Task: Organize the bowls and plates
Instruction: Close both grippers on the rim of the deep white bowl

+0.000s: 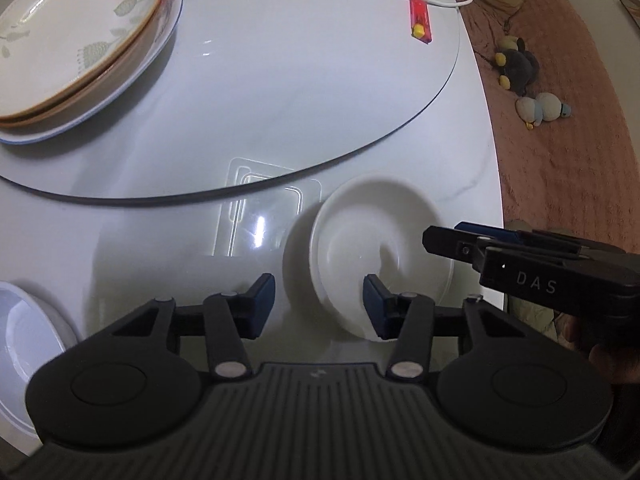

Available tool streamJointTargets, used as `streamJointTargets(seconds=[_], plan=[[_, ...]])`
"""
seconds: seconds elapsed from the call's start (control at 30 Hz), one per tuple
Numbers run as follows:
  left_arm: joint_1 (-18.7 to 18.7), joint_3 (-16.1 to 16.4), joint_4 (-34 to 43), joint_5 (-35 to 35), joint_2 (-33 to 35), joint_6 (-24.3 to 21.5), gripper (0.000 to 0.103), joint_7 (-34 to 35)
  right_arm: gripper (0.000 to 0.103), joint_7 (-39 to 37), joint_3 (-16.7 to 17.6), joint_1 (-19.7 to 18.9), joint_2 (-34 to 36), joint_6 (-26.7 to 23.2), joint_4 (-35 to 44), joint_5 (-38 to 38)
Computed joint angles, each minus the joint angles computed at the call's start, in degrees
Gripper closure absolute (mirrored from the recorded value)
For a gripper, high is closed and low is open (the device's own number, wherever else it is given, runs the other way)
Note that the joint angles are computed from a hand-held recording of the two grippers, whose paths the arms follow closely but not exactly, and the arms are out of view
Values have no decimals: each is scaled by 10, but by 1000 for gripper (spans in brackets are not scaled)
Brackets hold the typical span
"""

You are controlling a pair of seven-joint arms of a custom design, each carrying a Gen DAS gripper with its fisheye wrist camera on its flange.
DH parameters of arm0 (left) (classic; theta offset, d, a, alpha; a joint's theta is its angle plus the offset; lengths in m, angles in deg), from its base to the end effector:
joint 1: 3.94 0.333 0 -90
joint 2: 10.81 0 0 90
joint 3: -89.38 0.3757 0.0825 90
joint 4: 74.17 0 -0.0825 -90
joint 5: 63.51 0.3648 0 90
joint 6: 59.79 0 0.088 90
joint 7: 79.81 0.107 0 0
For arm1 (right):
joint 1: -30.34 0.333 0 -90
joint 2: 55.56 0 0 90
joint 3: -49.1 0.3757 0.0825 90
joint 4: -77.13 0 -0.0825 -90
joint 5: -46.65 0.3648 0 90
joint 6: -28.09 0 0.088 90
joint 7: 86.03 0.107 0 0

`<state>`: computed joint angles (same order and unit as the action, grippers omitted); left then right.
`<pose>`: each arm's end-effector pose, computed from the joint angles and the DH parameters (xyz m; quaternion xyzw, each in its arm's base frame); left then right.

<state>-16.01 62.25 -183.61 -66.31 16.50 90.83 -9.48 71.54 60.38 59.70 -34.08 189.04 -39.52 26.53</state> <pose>0.5399 -0.3898 0.3666 0.6127 -0.7686 0.1691 0.0729 0.4820 0.4204 0.3747 -0.6227 0.7536 -0.0230 0.2091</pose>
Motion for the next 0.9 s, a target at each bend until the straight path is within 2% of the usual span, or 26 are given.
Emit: streamJointTargets(seconds=[0.23,0.3,0.4,0.57,0.9], plan=[[-15,9,-3,13,15,26,72,-42,84,-5,6,-10,8,-4,-1,15],[-27,18,2,32,17,21,78,-62,86,-8,10,-15,9,2,-3,23],[-19,8,-1,32,21,33,85,-70,89,-22,19,-23,13,5,-2,35],[-11,0,-6,35,22,48,86,-80,90,-35,23,-26,13,4,-1,44],[33,-42,-34,-2,4,81,86,-75,89,-39,23,-24,-5,3,-9,56]])
